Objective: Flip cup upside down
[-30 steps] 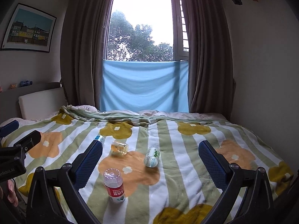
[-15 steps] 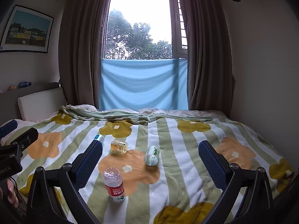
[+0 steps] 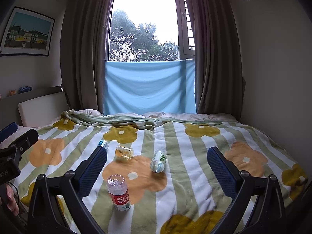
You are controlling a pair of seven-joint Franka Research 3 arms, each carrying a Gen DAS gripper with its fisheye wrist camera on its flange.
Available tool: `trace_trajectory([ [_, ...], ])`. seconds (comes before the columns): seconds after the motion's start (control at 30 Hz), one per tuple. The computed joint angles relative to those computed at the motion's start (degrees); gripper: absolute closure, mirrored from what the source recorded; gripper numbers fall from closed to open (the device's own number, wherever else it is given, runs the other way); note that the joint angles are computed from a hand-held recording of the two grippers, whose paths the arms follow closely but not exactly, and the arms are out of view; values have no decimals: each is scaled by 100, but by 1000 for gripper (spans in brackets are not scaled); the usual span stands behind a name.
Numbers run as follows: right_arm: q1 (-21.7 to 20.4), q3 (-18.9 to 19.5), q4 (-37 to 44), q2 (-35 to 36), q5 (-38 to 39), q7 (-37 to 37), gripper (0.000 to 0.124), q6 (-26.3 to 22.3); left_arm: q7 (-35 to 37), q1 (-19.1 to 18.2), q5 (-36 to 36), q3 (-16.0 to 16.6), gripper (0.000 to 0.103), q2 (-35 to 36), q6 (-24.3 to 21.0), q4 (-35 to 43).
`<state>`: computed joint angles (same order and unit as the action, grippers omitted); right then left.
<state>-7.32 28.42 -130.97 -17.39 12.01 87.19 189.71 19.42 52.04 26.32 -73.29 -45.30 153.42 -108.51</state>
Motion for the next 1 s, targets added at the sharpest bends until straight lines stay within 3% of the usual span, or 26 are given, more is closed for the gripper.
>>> trace_trajectory([
  [0.4, -188, 186, -48, -26, 31, 40, 21, 32, 65, 53, -81, -59, 0, 19, 59, 8],
  [1.0, -145, 121, -13, 32, 34, 15, 21, 28, 74, 71, -106, -40, 0, 24, 224, -40],
])
